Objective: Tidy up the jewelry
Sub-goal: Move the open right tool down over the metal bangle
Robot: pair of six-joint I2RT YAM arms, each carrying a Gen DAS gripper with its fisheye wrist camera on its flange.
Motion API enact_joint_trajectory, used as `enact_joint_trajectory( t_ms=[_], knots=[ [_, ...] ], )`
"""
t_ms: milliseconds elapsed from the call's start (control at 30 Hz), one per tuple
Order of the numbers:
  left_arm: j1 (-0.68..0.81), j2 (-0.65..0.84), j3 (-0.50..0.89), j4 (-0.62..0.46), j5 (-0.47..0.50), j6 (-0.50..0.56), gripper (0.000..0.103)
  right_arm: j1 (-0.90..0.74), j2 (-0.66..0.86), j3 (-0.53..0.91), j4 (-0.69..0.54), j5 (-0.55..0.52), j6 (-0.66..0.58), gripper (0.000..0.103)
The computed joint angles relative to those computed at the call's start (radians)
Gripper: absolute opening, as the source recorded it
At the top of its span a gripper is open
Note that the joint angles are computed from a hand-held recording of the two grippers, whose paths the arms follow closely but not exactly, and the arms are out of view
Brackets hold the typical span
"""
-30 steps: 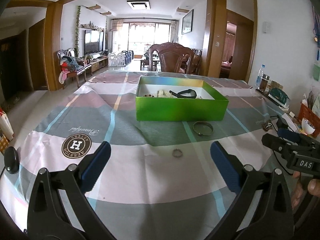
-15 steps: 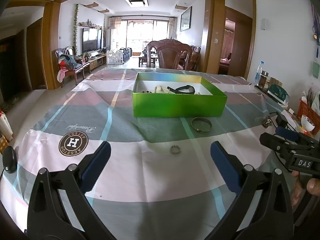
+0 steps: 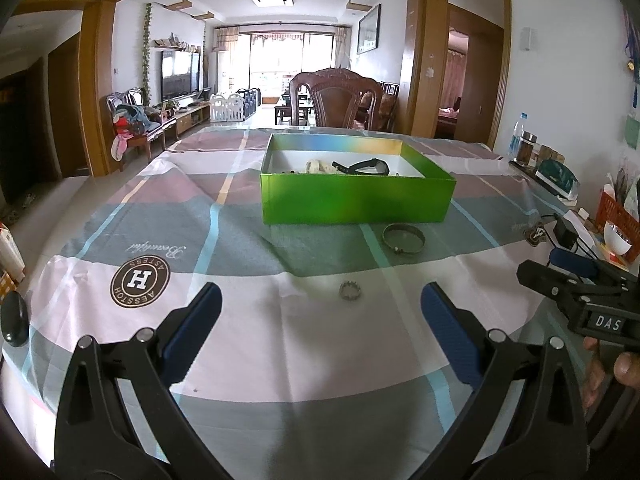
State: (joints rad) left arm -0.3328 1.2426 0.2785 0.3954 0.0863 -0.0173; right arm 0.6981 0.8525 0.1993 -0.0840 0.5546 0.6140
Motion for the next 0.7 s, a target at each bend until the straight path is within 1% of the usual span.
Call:
enact_joint_trajectory(
  t_ms=[133,233,400,467,600,700],
  knots=[
    [0.008,0.026,0.005,0.016,0.013,0.003,0.099,-0.03,0.08,0.013,0.061,-0.026,-0.033,0.094],
    [0.016,0.052,0.012,0.027,0.02,0.007,0.099,-0.081,0.179,0.037,0.134,-0.079,-0.075,0.094],
    [0.037,0.104,0.024,0.055,0.042,0.013,0.099,-0.2,0.443,0.163,0.241,-0.185,-0.184,0.094],
    [0.042,0.116,0.031,0.056,0.049,0.017,0.099,-0.259,0.572,0.25,0.256,-0.247,-0.217,0.094],
    [0.056,0.141,0.044,0.058,0.062,0.022,0.099,-0.314,0.785,0.426,0.214,-0.289,-0.254,0.094],
    [0.063,0.158,0.056,0.059,0.069,0.02,0.099,-0.342,0.905,0.538,0.171,-0.312,-0.256,0.094]
  ],
)
